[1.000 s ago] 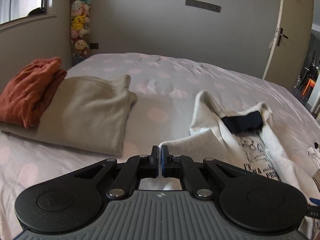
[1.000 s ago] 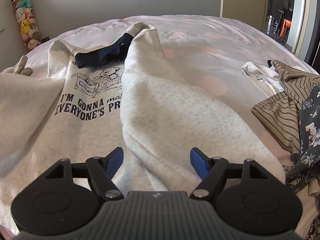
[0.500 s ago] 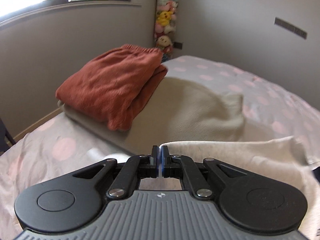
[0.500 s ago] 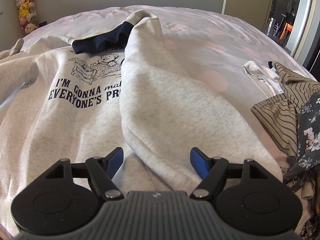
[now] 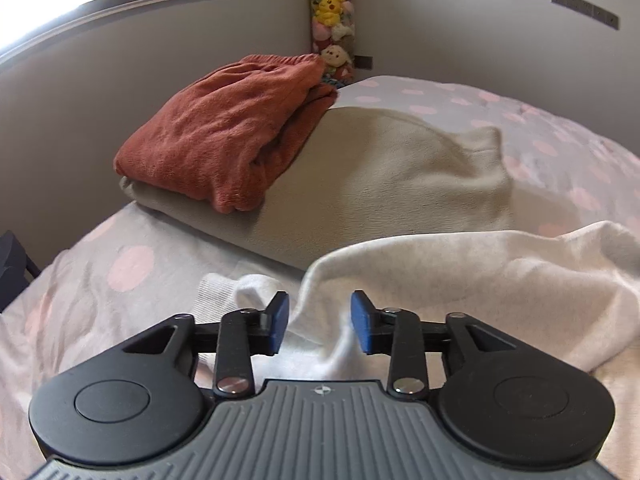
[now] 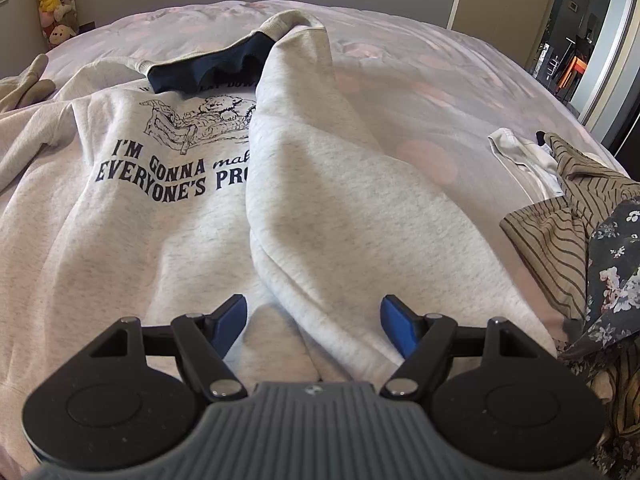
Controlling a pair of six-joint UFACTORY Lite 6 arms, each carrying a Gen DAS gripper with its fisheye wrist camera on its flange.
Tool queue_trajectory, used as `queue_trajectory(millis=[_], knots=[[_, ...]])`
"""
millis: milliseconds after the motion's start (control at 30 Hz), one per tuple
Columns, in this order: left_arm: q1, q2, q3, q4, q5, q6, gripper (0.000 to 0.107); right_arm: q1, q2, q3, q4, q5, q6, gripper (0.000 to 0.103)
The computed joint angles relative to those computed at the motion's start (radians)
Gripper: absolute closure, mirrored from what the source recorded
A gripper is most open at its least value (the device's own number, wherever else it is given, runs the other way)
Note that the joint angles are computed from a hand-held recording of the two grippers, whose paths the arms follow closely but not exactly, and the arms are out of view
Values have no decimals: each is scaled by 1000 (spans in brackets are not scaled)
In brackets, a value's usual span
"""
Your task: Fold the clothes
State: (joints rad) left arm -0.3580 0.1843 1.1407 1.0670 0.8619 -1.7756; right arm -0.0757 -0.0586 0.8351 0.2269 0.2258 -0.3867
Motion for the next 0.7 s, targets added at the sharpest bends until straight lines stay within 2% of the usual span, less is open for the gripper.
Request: queue_trajectory(millis=[167,333,533,600,700], knots=[[-95,53,104,-44,-27,105,68,-30,-69,16,165,49,-137,30],[-160,127,203,-145,-69,246,67,-126,-81,120,280,161,-229,30],[-224,151,239,-212,-111,301,63,-245,28,311,118,293,-217,29],[-234,163,253,-234,-120,322,62,-276,70,357,12,316,-160,29],[-249,202,296,-265,-91,359,62,-353,133,404,-34,345,-113,29]])
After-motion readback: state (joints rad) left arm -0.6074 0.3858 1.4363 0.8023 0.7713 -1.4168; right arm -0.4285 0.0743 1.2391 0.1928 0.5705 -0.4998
